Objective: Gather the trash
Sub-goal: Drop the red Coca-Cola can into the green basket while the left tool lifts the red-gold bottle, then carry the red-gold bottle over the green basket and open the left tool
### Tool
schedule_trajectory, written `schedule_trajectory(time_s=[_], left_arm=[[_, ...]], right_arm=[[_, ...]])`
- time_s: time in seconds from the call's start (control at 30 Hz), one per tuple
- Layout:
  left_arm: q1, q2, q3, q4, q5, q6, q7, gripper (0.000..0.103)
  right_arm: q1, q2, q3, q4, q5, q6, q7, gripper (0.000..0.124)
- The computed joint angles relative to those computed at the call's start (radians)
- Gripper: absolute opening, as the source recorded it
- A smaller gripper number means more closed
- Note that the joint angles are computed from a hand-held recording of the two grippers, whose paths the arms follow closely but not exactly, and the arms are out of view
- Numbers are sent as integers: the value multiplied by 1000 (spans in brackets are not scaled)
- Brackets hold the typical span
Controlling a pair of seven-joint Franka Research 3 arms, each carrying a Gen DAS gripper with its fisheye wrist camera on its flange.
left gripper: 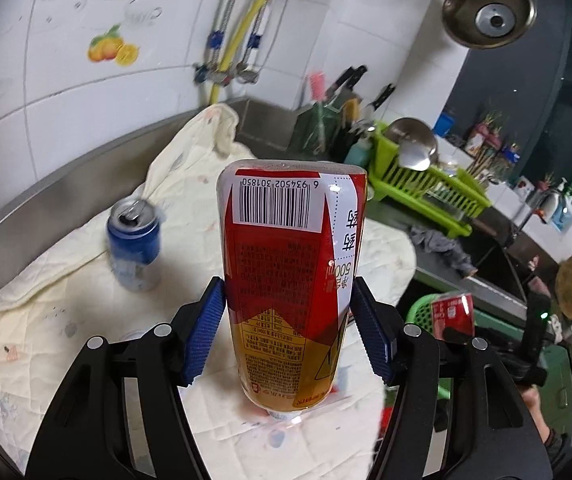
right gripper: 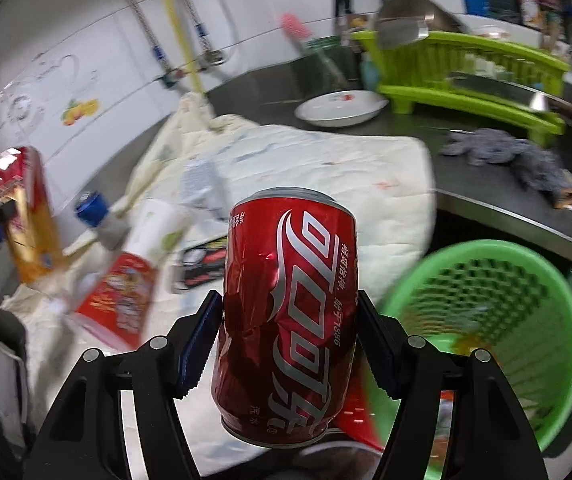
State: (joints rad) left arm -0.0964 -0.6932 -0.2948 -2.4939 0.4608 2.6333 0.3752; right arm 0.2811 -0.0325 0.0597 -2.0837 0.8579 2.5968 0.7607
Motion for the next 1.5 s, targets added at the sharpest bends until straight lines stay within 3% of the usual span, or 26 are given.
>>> schedule_trajectory(time_s=[0.37, 0.73, 1.13, 1.3, 1.5], left_arm=[[-11, 184, -61, 177, 50, 82, -5, 63], [-70, 461, -76, 377, 132, 168, -43, 63], [-227, 776, -3, 623, 138, 195, 3, 63], [-283, 910, 16, 730, 58, 200, 82, 63], [-353, 1066, 37, 876, -1, 145, 170, 63]], right_arm=[[-84, 63, -41, -26, -164, 106, 103, 64], [-146, 96, -44, -31, -132, 104, 76, 66], [-174, -9, -83, -117, 23, 96, -101, 69], [-177, -55, -110, -154, 86, 84, -163, 70], [-187, -97, -139, -198, 135, 75, -216, 70]])
